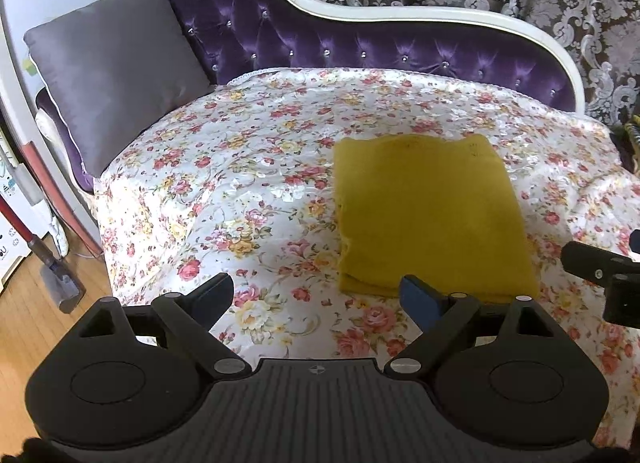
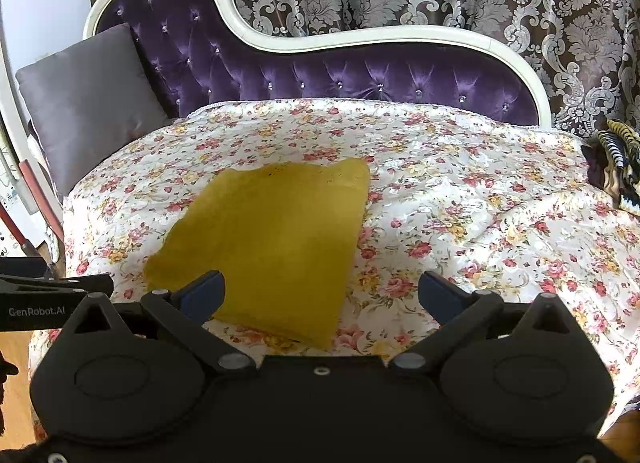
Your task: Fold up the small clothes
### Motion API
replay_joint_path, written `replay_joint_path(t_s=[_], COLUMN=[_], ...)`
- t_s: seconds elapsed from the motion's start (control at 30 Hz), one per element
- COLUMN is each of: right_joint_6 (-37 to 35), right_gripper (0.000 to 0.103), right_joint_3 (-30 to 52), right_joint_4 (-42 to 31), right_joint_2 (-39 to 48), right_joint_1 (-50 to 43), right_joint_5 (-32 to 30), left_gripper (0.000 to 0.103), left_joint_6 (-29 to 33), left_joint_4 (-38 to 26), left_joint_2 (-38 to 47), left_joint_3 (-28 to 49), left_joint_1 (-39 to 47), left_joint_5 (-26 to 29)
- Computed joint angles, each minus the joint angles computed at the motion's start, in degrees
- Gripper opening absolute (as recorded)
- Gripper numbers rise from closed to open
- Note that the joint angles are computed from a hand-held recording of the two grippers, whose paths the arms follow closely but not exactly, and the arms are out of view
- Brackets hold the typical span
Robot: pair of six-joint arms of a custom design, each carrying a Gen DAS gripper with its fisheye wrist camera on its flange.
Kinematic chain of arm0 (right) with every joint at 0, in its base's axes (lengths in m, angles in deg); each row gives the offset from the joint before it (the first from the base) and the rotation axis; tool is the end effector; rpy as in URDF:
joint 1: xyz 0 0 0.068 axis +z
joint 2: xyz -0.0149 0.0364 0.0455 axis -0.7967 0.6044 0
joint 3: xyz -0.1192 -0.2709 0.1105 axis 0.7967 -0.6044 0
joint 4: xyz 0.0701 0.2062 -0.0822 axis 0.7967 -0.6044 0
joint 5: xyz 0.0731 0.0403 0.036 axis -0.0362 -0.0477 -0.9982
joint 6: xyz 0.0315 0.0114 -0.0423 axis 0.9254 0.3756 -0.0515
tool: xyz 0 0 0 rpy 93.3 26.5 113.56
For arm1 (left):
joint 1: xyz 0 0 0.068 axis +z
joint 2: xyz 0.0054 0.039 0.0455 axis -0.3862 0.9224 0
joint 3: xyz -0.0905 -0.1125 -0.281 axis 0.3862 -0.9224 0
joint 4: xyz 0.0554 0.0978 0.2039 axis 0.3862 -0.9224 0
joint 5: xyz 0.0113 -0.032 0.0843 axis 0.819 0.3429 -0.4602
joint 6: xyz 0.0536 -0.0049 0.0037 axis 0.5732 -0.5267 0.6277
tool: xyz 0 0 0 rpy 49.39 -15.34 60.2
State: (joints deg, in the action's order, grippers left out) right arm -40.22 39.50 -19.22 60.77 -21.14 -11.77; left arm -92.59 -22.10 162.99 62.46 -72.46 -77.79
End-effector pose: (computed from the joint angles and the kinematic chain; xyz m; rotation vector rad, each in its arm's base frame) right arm 0.1900 0.1036 0.1924 0.0284 2.2896 0.1262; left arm 0.2056 -0.2129 0.2047 0.0886 2.3863 0.0756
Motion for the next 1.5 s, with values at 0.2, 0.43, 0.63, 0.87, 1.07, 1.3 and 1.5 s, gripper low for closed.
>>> replay_joint_path(t_s=[0.2, 0.43, 0.63, 0.87, 1.07, 1.3, 1.5], right_joint_6=[-0.15, 0.29, 1.01, 1.37, 1.6, 1.92, 2.06], right_gripper=[0.102, 0.102, 0.102, 0.102, 0.102, 0.102, 0.102], right_joint_3=[0.65, 1.08, 0.91, 0.16, -0.04, 0.06, 0.37], right_joint_4=[-0.43, -1.19, -1.13, -0.6, -0.07, 0.58, -0.19], right_joint_2=[0.79, 1.34, 1.85, 1.79, 1.85, 2.28, 1.84], right_joint_1=[0.21, -0.2, -0.48, -1.25, -1.48, -1.41, -1.32], right_joint_5=[-0.66, -1.09, -1.56, -2.38, -2.77, -3.03, -2.21], left_gripper=[0.09, 0.09, 0.09, 0.09, 0.09, 0.09, 0.09], left_joint_6=[0.12, 0.28, -0.15, -0.14, -0.23, -0.59, -0.56], left_joint_4=[0.35, 0.94, 0.98, 0.92, 0.69, 1.08, 1.81], left_joint_2=[0.03, 0.32, 0.69, 1.21, 1.32, 1.34, 2.33], left_joint_3=[-0.14, -0.39, -0.29, -0.07, 0.03, -0.12, -0.04], left_joint_1=[0.38, 1.36, 1.69, 1.84, 1.94, 2.36, 2.7], left_joint_5=[1.11, 3.26, 4.61, 5.72, 5.98, 7.44, 9.63])
